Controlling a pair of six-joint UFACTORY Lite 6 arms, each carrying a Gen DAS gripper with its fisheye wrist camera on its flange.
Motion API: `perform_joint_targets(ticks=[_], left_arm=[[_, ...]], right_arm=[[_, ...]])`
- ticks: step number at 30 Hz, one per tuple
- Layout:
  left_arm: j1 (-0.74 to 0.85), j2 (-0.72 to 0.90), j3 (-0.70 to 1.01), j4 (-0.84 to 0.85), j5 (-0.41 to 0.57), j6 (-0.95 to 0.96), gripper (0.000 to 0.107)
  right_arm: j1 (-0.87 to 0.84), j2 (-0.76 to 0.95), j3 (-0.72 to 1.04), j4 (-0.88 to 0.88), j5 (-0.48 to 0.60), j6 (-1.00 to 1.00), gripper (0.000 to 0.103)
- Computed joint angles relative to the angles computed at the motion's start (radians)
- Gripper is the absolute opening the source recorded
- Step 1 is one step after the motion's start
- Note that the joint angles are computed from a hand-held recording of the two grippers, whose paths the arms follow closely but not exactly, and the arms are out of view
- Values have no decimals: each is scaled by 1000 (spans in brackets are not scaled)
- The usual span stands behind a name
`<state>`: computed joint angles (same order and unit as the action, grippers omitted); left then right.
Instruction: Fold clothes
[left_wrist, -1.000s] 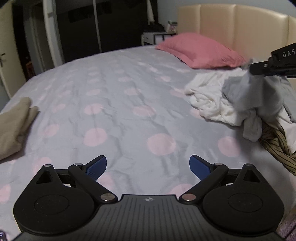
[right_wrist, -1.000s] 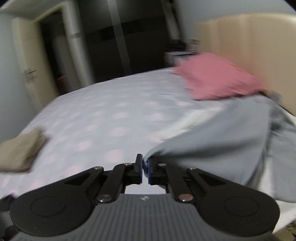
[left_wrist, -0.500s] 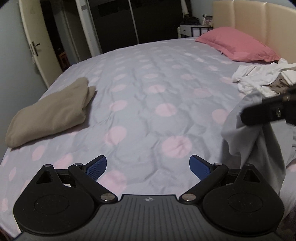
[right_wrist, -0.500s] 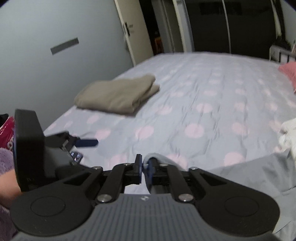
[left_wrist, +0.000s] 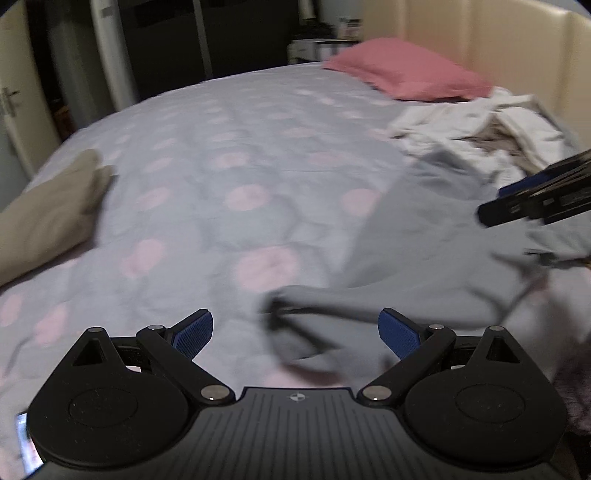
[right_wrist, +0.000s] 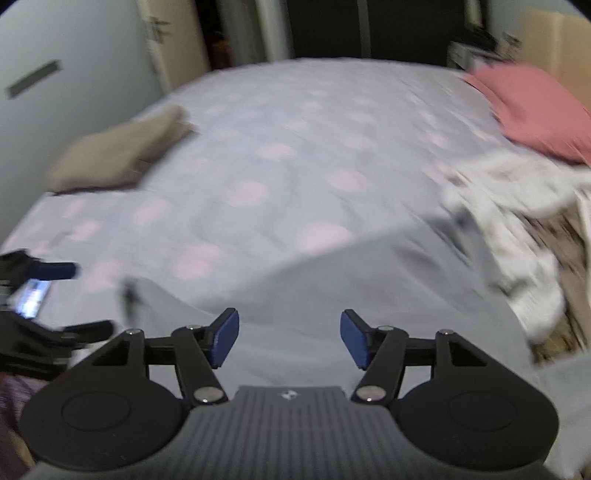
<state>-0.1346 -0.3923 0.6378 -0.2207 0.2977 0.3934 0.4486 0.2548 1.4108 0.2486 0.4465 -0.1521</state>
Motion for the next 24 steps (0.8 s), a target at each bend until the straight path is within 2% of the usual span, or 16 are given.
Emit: perform_joint_targets(ticks=[2,4,7,10,14,16,18,20,21,22,24], left_arm=[[-70,19,-9,13,-24,-30,98],[-165,54,-10,162,-57,-193,98],[-272,123,2,270,-94,-303,98],[-363,198,20,541,-104,-567,98],[-423,277,31,798,-76,-796,97],[-440,315,35,926,-52,-921,94],[-440,326,23,1048,-53,-1030,92],[-452,333,18,1169,-38,-1141,85],[-451,333,18,1193,-34,-1162,77],[-449,333,18,1212,-31,-1178,68],[-420,330,22,1169,-55,-1148,60]], right_arm=[[-37,-16,-55,-73,-6,55,69],[-68,-33,-110,-117,-25,65,71],[-105,-57,-179,-131,-41,22,75],[-129,-77,-233,-86,-45,-93,81],[-146,-82,-283,-25,-34,-241,81],[-127,-82,-317,-73,-64,-246,81],[-103,-76,-342,-210,-101,-159,81],[-81,-64,-353,-352,-122,-53,80],[-73,-61,-361,-408,-134,-17,79],[-68,-55,-366,-461,-143,19,78],[-65,-41,-359,-483,-138,27,69]])
